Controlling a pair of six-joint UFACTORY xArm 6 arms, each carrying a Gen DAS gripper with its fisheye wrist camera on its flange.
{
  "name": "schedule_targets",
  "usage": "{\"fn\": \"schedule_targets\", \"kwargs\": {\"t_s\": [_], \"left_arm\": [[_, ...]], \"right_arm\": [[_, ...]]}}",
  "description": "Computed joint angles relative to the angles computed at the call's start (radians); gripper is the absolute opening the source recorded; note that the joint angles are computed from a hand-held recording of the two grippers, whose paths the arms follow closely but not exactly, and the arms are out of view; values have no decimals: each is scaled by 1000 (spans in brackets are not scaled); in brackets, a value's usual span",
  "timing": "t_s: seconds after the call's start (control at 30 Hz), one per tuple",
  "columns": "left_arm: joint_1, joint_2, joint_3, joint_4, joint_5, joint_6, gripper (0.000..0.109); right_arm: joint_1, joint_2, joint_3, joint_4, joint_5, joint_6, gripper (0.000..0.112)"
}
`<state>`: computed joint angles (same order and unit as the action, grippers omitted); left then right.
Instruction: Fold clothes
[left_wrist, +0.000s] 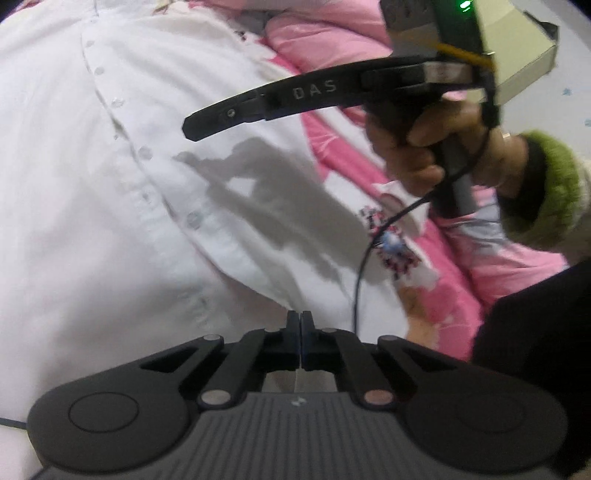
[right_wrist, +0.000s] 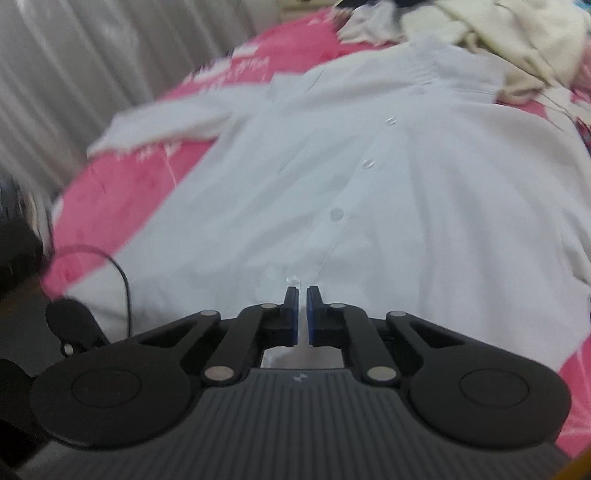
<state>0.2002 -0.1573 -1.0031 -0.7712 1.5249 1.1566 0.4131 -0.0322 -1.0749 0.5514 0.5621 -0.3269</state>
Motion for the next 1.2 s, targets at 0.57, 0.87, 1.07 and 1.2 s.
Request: {"fn": "schedule_targets", "kwargs": {"t_s": [0.57, 0.87, 1.07, 1.2], "left_arm": [[17, 6, -20, 51, 0, 29, 5], [-17, 24, -8, 108, -77, -56, 22], [-35, 17, 12, 99, -90, -72, 27], [-42, 16, 17, 89, -93, -68, 29]], "right_arm": [[9, 10, 1, 24, -11, 31, 6], [18, 92, -95, -25, 17, 65, 10], [23, 189, -196, -100, 95, 146, 32], [18, 205, -201, -93, 92, 175, 15]]}}
